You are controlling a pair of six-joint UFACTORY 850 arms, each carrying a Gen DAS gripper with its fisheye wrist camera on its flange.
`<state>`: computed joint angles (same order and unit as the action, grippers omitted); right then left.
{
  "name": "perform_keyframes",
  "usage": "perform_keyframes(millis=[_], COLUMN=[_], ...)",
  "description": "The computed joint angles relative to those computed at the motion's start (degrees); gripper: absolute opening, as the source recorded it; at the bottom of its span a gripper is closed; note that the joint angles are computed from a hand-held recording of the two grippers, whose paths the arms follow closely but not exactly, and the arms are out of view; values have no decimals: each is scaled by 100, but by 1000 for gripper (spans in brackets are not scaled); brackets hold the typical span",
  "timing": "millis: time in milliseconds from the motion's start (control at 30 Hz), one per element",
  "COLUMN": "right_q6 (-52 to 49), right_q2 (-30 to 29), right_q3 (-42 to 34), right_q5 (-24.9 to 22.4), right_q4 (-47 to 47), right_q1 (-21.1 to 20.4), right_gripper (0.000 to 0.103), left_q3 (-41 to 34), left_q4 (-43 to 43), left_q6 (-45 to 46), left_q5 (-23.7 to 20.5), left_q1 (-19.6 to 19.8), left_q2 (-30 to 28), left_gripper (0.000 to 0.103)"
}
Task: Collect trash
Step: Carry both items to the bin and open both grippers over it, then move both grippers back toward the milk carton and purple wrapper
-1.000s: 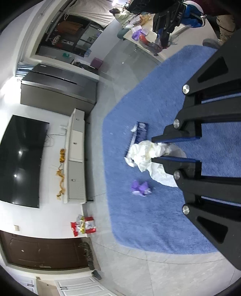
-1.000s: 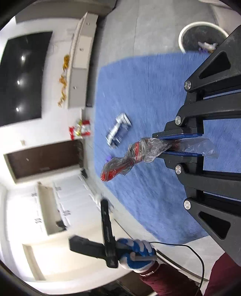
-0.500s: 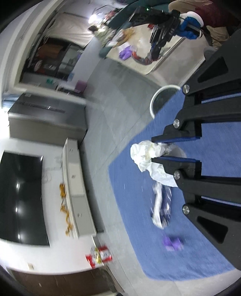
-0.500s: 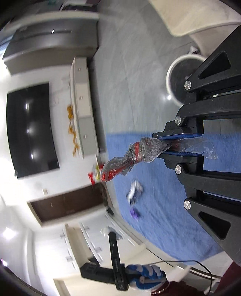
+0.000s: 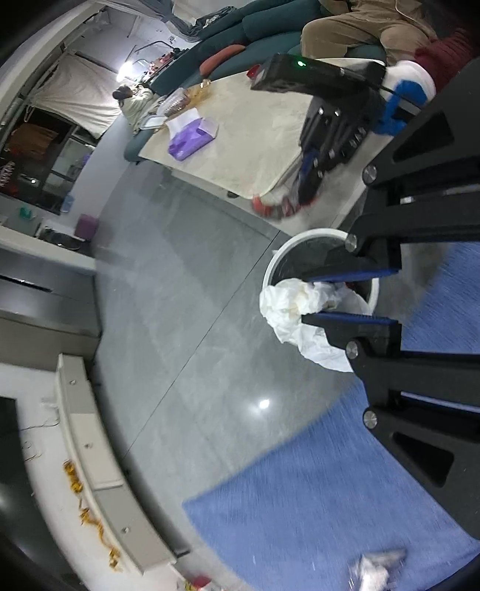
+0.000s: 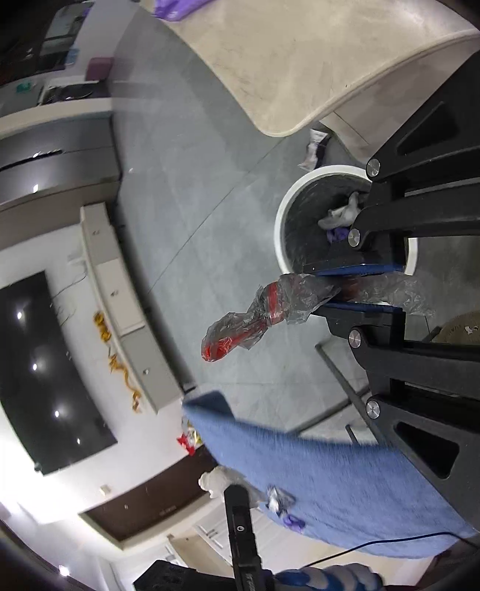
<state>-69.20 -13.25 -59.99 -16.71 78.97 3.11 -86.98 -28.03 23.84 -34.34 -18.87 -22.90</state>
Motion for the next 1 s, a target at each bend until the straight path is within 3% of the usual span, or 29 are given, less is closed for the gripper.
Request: perform_keyframes(millis=[133, 200, 267, 300, 467, 733, 1000], right_q6=[372, 762, 1213, 1444, 1685, 903, -353], right_q2=[-438, -660, -822, -890, -978, -594, 388], right_q3=[-258, -405, -496, -521, -499, -237, 169], right_q5=[55, 107, 207, 258, 312, 368, 423], right_q4=[-236, -607, -1031, -1257, -1510, -690, 548], right_q1=[8, 33, 94, 111, 83, 47, 227], right_gripper=[15, 16, 25, 30, 37, 42, 54], left_q3=[-469, -718, -827, -865, -927, -188, 1045], left_q4=[6, -29, -134, -178, -427, -655, -753], left_q6=[-232, -274, -254, -248, -141, 122, 372], left_q5=[-93, -169, -179, -182, -225, 206, 1124], left_q1=[-163, -229, -244, -251, -251, -104, 102], left_q2=[-547, -819, -971, -1021, -1115, -398, 1083], left_gripper=[17, 23, 34, 36, 42, 42, 48])
